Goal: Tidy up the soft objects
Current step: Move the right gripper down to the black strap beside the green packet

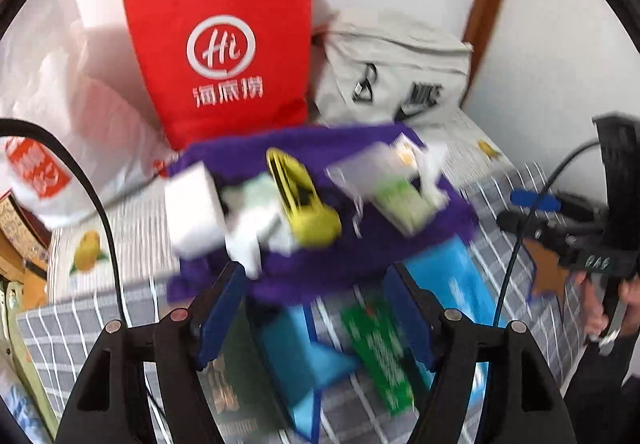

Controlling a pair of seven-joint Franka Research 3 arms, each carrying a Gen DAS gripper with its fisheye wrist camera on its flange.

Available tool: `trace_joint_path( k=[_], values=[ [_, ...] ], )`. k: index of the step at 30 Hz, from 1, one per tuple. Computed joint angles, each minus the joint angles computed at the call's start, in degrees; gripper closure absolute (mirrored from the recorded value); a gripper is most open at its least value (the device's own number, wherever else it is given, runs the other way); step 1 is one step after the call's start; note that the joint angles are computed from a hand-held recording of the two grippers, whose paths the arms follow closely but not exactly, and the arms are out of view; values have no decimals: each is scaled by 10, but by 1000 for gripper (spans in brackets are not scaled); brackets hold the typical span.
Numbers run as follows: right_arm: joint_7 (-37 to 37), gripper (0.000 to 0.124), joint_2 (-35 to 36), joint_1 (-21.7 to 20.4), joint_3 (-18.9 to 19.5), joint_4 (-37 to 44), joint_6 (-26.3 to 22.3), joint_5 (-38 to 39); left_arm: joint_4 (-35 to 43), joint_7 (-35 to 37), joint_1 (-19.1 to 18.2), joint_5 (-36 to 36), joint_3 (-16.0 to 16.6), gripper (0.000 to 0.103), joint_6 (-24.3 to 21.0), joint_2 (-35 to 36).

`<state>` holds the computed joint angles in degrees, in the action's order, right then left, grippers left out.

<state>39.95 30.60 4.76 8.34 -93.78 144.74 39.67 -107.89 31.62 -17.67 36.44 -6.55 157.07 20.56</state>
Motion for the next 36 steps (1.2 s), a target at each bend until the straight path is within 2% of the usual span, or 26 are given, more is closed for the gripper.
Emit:
trace_joint_path(
  k=[4, 8, 10, 11, 12, 14, 17, 19, 20, 23, 25, 26, 27, 28, 29, 31, 33, 35, 36],
  values=[
    [-87, 52, -92, -12, 25, -130, 22, 61, -82, -90, -24, 45, 11, 32, -5, -53],
    [-170, 53, -177, -4, 26, -242, -11, 131, -146, -193, -22, 102, 7, 32, -27, -101],
    [-188, 64, -205, 13, 21, -283, -26, 140, -173, -236, -12, 123, 0, 32, -26, -123],
    [-197, 67, -216, 26, 20, -303, -16, 142, -190, -254, -5, 136, -5, 32, -18, -137],
    [-201, 75, -226, 41, 19, -324, 3, 140, -200, -270, 1, 149, -10, 32, -12, -145],
    [-189, 78, -229, 69, 12, -348, 35, 132, -225, -305, 12, 177, -19, 32, 1, -167],
    [-140, 90, -212, 109, 5, -372, 109, 110, -255, -346, 28, 212, -32, 32, 19, -191],
    [-133, 105, -198, 121, 8, -379, 139, 106, -271, -373, 38, 239, -38, 32, 37, -203],
    [-134, 105, -188, 125, 11, -380, 166, 108, -279, -387, 44, 253, -40, 32, 49, -208],
    [-123, 106, -155, 153, 25, -398, 328, 87, -292, -402, 54, 265, -49, 32, 62, -215],
    [-126, 108, -142, 141, 56, -412, 405, 80, -300, -423, 59, 286, -52, 32, 71, -221],
    [-132, 108, -138, 149, 58, -419, 437, 82, -304, -434, 62, 297, -53, 32, 77, -223],
    [-125, 108, -130, 177, 40, -426, 473, 69, -307, -445, 64, 306, -55, 32, 81, -226],
    [-124, 106, -125, 210, 14, -428, 493, 71, -310, -460, 67, 320, -56, 32, 88, -227],
    [-116, 105, -119, 223, 6, -430, 510, 67, -310, -464, 69, 325, -57, 32, 91, -227],
    [-87, 105, -104, 218, 16, -429, 544, 45, -312, -477, 72, 341, -58, 32, 103, -228],
    [-68, 105, -98, 227, 10, -431, 562, 29, -313, -477, 72, 345, -60, 31, 104, -229],
    [-33, 113, -104, 206, 18, -434, 545, -2, -315, -485, 72, 357, -62, 31, 106, -231],
    [-19, 124, -110, 204, 13, -430, 519, -4, -317, -489, 72, 362, -62, 31, 108, -231]
  ],
)
